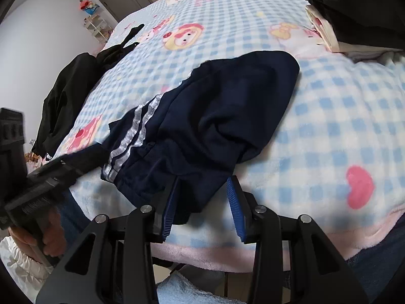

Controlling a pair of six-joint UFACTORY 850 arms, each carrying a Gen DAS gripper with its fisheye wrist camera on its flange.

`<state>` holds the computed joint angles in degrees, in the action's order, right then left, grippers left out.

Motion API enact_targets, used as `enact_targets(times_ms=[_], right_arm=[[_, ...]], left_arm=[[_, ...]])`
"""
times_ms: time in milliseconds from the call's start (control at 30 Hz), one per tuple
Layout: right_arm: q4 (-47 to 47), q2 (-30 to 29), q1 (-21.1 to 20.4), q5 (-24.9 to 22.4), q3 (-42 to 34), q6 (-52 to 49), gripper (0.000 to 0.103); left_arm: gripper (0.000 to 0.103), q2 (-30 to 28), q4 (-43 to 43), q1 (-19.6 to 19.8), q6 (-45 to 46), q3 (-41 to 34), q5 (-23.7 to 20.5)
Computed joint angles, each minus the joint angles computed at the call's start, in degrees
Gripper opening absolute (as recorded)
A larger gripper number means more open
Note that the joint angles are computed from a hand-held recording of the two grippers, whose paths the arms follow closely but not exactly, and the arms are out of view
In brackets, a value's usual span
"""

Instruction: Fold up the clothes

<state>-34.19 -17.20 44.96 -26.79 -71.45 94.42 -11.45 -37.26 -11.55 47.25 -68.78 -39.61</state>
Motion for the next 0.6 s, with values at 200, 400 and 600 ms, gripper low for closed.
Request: enact_targets(times_ms=[200,400,600], right_arm=[[-1.34,0.12,0.11,-1.04,-0.15,2.01,0.040],[5.58,-2.88,-2.13,-2.75,-7.26,-12.44,0.040],[4.88,-7.57,-1.89,-3.87,-16.95,-19.20,0.056]], left_arm=[[0.009,-0.01,2.38,-0.96,-1.79,-0.48,2.64],[0.009,2.19,-15.04,6.53,3.62,-4.73,-0.98],[0.009,3.95,0.71,11.39,-18.78,-3.61,12.31]])
